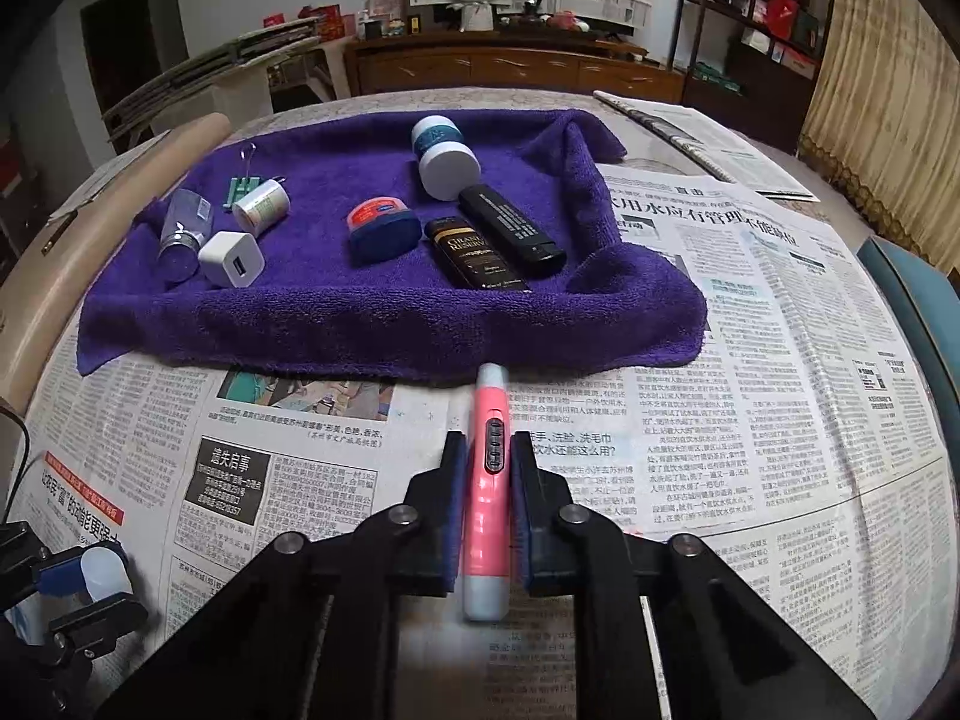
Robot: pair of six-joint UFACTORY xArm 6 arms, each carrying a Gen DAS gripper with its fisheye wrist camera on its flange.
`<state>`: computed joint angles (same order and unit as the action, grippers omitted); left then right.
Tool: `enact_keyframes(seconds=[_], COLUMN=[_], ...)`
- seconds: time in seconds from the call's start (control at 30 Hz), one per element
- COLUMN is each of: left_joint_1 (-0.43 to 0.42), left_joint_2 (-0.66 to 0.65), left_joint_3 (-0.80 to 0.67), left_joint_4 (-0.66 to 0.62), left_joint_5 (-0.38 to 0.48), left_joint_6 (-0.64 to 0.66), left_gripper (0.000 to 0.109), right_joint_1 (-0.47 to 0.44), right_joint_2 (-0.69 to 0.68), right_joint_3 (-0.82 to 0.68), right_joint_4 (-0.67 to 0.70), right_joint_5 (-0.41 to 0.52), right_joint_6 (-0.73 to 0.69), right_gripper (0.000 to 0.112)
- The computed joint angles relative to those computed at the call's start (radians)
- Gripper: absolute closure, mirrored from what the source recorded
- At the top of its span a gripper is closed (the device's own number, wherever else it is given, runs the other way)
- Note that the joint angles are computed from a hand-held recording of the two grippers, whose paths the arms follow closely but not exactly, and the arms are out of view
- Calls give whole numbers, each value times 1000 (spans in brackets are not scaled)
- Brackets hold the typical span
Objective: Organize rigid objects
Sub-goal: 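Place the white cap on the towel with the left tool while the right tool places the pink pen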
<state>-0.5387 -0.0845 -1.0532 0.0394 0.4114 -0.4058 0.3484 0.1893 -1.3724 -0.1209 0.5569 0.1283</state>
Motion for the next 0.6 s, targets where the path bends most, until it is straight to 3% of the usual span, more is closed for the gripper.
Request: enact_keyframes(seconds=[0.23,0.33,0.6], left_joint_1=[7,11,35], left_joint_2=[-7,-15,6], left_joint_3=[3,9,-84], left_joint_4=[11,34,83], left_joint_5=[-7,-21,54], left_joint_6=[-26,-58,-97], left_gripper=[86,86,86], right_joint_1=[-5,-14,-38], right_joint_2=[-26,-44,-80], right_joint_3=[10,20,20], right_joint_4=[-21,31,159], right_joint_5=[26,33,50], right_joint_6=[-21,-69,-183], right_gripper=[99,99,98])
